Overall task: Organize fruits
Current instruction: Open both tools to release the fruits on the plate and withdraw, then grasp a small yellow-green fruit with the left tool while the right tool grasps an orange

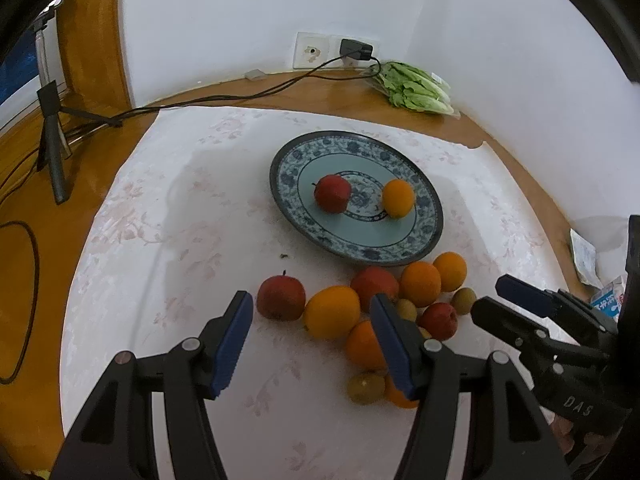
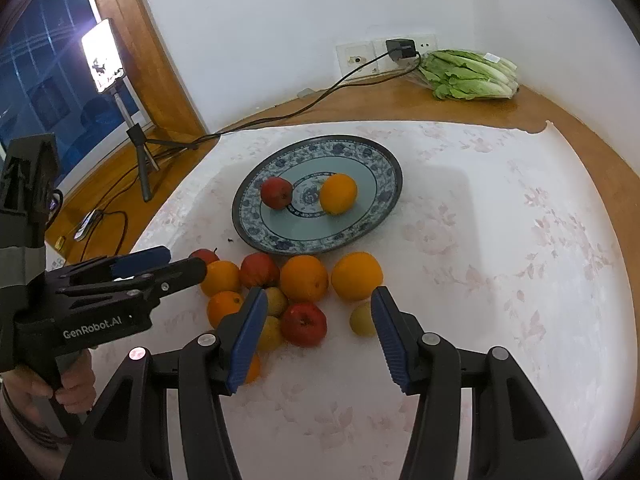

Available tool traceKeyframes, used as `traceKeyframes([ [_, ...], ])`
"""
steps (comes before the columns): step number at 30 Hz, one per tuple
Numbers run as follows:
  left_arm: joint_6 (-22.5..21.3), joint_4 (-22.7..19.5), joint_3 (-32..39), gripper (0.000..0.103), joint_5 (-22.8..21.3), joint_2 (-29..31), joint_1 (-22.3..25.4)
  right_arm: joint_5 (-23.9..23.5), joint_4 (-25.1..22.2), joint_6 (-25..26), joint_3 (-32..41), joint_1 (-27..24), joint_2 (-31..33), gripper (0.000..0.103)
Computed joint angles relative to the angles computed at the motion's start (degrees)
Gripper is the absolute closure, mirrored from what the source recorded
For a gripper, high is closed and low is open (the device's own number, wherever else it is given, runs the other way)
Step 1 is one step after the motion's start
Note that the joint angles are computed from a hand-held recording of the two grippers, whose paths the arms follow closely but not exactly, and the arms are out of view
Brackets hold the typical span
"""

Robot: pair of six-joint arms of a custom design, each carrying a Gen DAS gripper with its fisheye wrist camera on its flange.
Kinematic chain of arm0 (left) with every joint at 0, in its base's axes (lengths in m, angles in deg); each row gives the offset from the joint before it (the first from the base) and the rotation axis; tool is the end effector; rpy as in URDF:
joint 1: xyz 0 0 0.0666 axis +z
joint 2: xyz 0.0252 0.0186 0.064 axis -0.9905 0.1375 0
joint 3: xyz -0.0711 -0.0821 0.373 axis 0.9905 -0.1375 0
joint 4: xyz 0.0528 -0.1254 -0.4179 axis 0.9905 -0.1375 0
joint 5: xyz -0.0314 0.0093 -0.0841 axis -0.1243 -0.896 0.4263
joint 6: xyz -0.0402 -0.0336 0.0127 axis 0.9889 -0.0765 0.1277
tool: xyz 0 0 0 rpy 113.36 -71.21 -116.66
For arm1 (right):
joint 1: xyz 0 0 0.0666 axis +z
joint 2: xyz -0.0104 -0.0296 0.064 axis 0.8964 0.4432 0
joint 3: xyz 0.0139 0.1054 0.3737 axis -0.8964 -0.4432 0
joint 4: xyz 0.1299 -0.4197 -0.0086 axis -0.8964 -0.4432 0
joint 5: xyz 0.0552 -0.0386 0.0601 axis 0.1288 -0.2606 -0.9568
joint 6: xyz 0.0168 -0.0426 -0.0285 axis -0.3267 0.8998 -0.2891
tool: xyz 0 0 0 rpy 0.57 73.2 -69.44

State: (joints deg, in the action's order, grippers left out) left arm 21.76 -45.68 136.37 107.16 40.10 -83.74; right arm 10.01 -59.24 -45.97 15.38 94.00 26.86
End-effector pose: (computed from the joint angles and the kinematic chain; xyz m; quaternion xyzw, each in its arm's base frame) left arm 0.6652 -0.0347 0.3080 0.2695 0.9143 -0.1647 0.2536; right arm 0.5224 0.2934 0.3217 0.1577 0.9289 0.0806 0.3252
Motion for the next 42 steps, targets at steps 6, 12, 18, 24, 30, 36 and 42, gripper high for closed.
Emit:
traceKeyframes([
  [6, 0.29, 0.38, -1.21, 0.039, -0.47, -0.82, 0.74, 0.48, -0.19, -0.78, -1.58, 0.42, -1.22, 0.048],
  [12, -0.6, 0.66, -2.8, 0.039, -0.63, -1.77, 1.84, 0.37, 0.76, -2.16, -4.01, 0.82, -2.64, 0.048],
  [18, -0.63, 0.78, -4.16, 0.039, -0.12, -2.15, 2.33, -0.64, 1.11, -2.57, -5.36, 0.9, -3.01, 0.048],
  [24, -1.1, 0.12, -4.87, 0.039, 0.17, -2.12, 2.42, -1.41, 1.81, -2.81, -6.17, 0.9, -3.06, 0.048],
  [30, -2.13, -1.49, -5.68, 0.039, 1.94, -2.93, 2.42, -0.8, 1.87, -2.08, -6.37, 1.02, -3.01, 0.048],
  [36, -4.41, 0.45, -8.97, 0.039, 1.49, -5.24, 1.47, -0.36, 2.29, -2.02, -7.22, 1.22, -3.59, 0.048],
  [42, -5.36, 1.23, -10.32, 0.053, 0.92, -5.36, 0.72, -0.21, 3.01, -1.99, -8.42, 1.54, -4.68, 0.048],
])
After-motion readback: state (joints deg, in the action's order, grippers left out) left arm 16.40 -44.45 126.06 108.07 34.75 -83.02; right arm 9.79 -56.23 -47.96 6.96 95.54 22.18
